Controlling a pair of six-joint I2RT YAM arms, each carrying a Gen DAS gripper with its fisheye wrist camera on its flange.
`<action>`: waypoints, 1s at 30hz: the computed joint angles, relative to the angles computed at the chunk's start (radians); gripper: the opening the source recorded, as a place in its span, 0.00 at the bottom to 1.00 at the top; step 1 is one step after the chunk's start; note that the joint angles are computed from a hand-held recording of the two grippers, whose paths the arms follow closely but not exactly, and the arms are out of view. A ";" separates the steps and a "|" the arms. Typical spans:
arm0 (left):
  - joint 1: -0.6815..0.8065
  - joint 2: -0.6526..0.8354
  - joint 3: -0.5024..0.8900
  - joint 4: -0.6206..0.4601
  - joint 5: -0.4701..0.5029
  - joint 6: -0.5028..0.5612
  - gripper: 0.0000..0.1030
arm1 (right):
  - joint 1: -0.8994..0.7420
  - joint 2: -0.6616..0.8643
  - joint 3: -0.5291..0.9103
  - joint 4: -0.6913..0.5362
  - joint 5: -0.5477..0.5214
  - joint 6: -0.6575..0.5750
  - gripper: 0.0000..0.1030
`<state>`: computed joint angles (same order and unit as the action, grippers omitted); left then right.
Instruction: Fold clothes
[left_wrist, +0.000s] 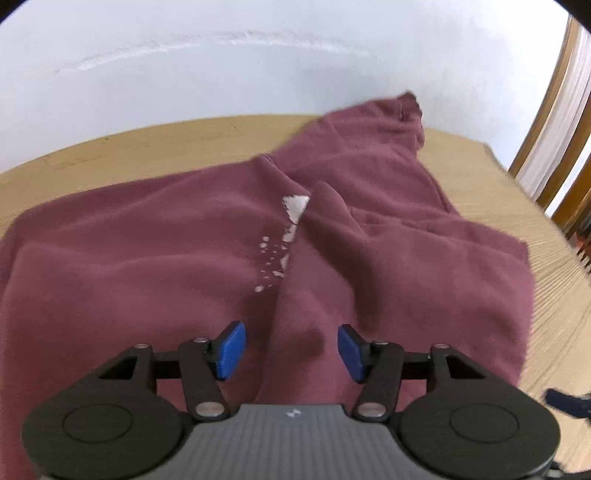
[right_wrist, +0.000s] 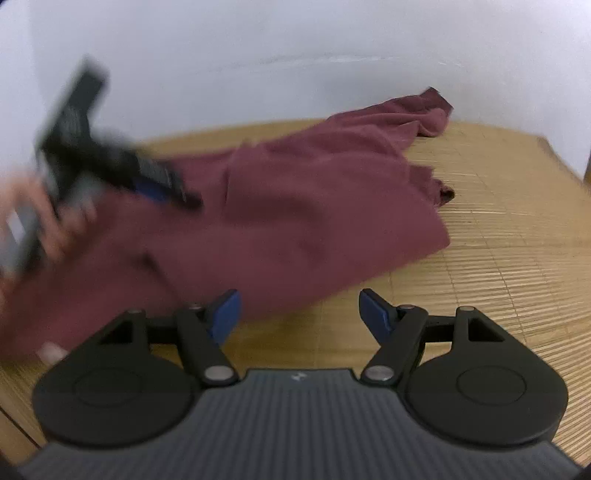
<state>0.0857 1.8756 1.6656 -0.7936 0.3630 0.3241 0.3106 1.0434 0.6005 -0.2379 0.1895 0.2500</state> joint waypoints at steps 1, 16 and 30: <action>0.021 -0.021 -0.010 -0.016 0.017 0.018 0.59 | 0.030 0.017 -0.007 0.014 0.032 0.004 0.71; 0.035 -0.216 -0.309 -0.129 0.301 0.168 0.64 | 0.202 0.117 0.024 0.085 0.289 -0.086 0.70; 0.059 -0.164 -0.150 -0.055 0.565 -0.161 0.10 | 0.317 0.011 -0.023 0.014 0.462 -0.018 0.71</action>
<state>0.1451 1.7113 1.5153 -0.8491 0.9281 0.1630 0.6277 1.0544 0.5770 -0.2238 0.6511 0.2319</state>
